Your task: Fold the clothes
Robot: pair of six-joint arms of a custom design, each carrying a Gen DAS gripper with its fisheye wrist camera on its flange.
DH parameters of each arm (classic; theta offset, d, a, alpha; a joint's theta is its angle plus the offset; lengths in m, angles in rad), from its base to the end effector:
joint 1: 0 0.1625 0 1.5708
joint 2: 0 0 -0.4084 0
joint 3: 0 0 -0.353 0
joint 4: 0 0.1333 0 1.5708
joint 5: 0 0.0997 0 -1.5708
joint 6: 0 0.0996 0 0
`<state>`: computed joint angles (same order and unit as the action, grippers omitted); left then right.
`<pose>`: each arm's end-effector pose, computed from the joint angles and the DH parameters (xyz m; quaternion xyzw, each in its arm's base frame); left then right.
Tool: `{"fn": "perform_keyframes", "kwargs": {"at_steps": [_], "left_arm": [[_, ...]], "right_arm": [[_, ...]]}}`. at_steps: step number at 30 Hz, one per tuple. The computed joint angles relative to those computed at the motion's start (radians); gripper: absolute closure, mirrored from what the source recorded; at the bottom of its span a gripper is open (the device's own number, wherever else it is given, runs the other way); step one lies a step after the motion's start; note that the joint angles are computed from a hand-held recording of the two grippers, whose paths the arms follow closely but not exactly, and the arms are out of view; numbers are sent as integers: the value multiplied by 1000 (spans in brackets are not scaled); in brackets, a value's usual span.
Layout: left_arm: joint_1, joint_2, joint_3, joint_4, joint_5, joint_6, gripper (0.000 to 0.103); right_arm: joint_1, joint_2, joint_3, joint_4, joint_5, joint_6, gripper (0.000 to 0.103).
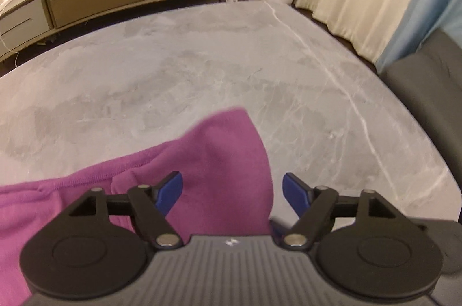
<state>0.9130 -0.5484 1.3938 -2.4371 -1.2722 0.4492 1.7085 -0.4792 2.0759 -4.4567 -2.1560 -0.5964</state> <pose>-0.2897 -0.6410 0.0182 0.5185 0.8420 -0.0258 0.1469 0.1408 -0.4456 0.0706 0.1129 -0.7766 0.5079 0.3553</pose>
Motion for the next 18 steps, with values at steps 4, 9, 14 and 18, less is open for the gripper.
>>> {"fn": "perform_keyframes", "kwargs": {"at_steps": [4, 9, 14, 18], "left_arm": [[4, 10, 0, -19, 67, 49, 86], [86, -86, -27, 8, -98, 9, 88], [225, -125, -179, 120, -178, -64, 88], [317, -79, -303, 231, -211, -91, 86]], "right_arm": [[0, 24, -17, -13, 41, -53, 92], [-23, 5, 30, -64, 178, 6, 47], [-45, -22, 36, 25, 321, 90, 40], [-45, -16, -45, 211, 313, 145, 60]]}}
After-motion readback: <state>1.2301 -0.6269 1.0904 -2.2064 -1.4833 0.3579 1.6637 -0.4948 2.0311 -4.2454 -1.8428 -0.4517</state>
